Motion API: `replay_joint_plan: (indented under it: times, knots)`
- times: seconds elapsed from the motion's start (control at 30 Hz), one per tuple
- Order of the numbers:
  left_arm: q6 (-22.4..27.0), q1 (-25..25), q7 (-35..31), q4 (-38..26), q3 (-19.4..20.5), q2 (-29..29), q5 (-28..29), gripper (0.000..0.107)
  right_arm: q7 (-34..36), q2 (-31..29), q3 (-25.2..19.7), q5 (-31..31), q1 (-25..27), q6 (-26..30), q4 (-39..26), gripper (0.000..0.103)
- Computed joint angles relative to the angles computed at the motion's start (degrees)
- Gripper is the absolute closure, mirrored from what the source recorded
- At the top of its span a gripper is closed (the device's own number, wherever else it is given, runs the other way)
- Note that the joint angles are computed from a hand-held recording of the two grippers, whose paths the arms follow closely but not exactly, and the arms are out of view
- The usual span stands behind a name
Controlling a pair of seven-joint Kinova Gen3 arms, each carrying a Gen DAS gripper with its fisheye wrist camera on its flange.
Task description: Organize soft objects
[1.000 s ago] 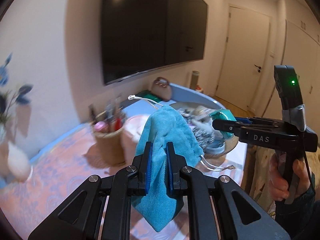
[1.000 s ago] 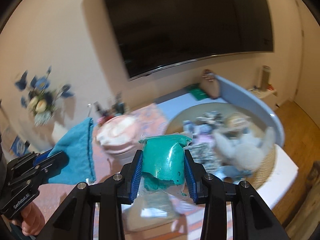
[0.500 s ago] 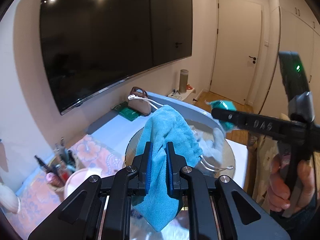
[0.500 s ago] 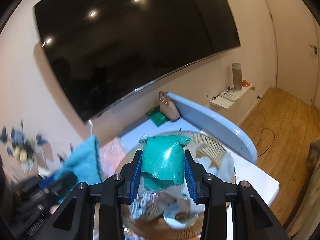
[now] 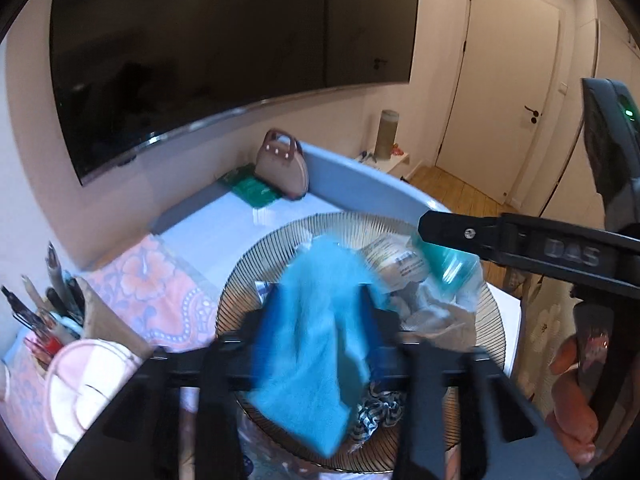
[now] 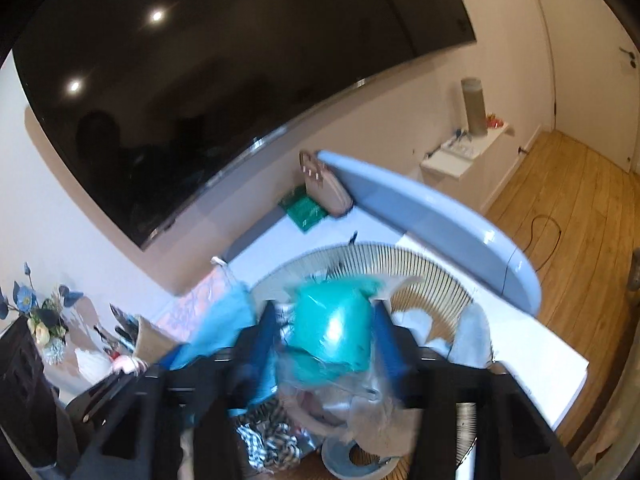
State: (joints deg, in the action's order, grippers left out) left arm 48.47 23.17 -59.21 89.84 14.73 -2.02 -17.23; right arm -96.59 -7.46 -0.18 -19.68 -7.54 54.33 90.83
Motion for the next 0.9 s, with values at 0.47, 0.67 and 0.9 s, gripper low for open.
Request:
replay_joint_plan:
  times: [0.47, 0.67, 0.9]
  knots:
    - [-1.4, -3.5, -1.5, 3.8, 1.7, -10.5, 3.6, 0.042, -1.9, -5.2, -2.9, 5.3, -2.3, 0.4, 1.2, 0.035]
    - [1.1, -8.1, -2.6, 5.4, 1.0, -18.9, 8.2, 0.042, -4.1, -8.0, -7.6, 9.2, -5.3, -0.2, 0.4, 0.035]
    - [6.9, -16.7, -3.7, 7.1, -0.6, -29.7, 10.2, 0.041, -6.2, -10.0, -13.5, 12.3, -10.8, -2.9, -0.3, 0.030]
